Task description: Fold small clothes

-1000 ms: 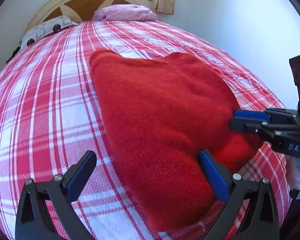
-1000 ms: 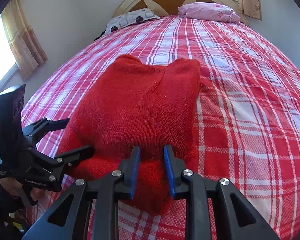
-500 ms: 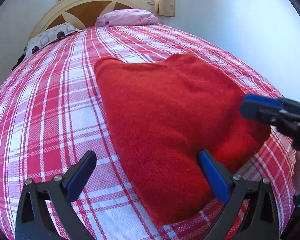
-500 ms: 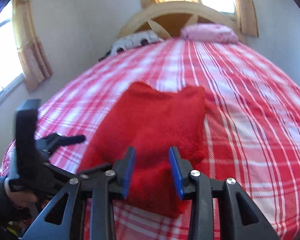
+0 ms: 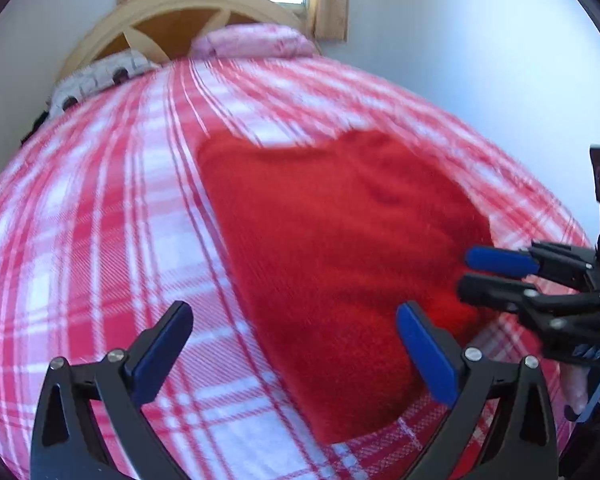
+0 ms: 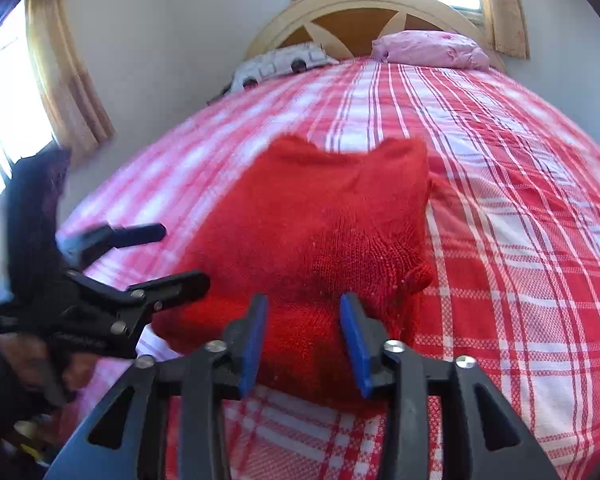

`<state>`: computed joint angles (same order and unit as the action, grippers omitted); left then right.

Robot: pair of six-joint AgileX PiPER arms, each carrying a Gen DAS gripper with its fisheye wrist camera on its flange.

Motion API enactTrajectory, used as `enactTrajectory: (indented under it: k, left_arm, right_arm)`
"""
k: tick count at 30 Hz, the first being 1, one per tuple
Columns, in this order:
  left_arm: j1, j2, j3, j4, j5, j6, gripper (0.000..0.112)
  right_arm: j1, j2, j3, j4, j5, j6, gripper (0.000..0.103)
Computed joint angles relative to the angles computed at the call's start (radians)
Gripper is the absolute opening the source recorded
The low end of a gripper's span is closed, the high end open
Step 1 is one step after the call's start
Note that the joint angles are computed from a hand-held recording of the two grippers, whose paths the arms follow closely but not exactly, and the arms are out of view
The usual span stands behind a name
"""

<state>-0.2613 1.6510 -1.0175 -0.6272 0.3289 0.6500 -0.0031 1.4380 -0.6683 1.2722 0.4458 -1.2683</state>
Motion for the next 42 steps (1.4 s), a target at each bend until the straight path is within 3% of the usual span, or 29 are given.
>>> enactTrajectory:
  k: [1, 3, 8, 11, 18, 20, 21, 22, 23, 24, 27, 34, 42]
  left_arm:
    - [0.021, -0.001, -0.014, -0.041, 0.014, 0.038, 0.103]
    - [0.07, 0.038, -0.081, -0.078, 0.083, 0.053, 0.103]
    - [0.151, 0.26, -0.322, -0.052, 0.263, -0.077, 0.103]
    - [0.19, 0.332, -0.382, -0.167, 0.35, -0.031, 0.103]
    - [0.18, 0.403, -0.436, -0.28, 0.405, 0.041, 0.102]
    - [0.17, 0.417, -0.454, -0.286, 0.405, 0.054, 0.095]
    - [0.164, 0.425, -0.461, -0.296, 0.409, 0.069, 0.077]
    - [0.162, 0.434, -0.47, -0.311, 0.422, 0.089, 0.065]
    - [0.165, 0.443, -0.472, -0.351, 0.445, 0.114, 0.049]
    - [0.166, 0.431, -0.461, -0.359, 0.429, 0.111, 0.039]
    - [0.187, 0.37, -0.415, -0.381, 0.42, 0.121, 0.028]
    - [0.333, 0.132, -0.233, -0.409, 0.471, 0.165, 0.026]
    - [0.703, -0.206, 0.016, -0.344, 0.617, 0.212, 0.026]
  right_arm:
    - [-0.053, -0.003, -0.01, 0.032, 0.071, -0.019, 0.072]
    - [-0.142, 0.016, -0.057, 0.074, 0.171, 0.001, 0.089]
    - [-0.179, 0.229, -0.286, -0.042, 0.209, 0.245, 0.089]
    - [-0.185, 0.379, -0.42, -0.108, 0.264, 0.36, 0.089]
    - [-0.207, 0.559, -0.543, -0.061, 0.346, 0.353, 0.089]
    - [-0.204, 0.571, -0.554, -0.066, 0.35, 0.342, 0.078]
    - [-0.199, 0.576, -0.561, -0.082, 0.351, 0.35, 0.057]
    - [-0.195, 0.601, -0.588, -0.1, 0.384, 0.373, 0.043]
    - [-0.195, 0.613, -0.595, -0.086, 0.405, 0.373, 0.041]
    - [-0.194, 0.616, -0.597, -0.076, 0.414, 0.374, 0.038]
    - [-0.178, 0.579, -0.567, -0.03, 0.398, 0.344, 0.035]
    - [-0.054, 0.52, -0.541, 0.076, 0.433, 0.307, 0.034]
    - [0.233, 0.538, -0.667, 0.137, 0.471, 0.398, 0.034]
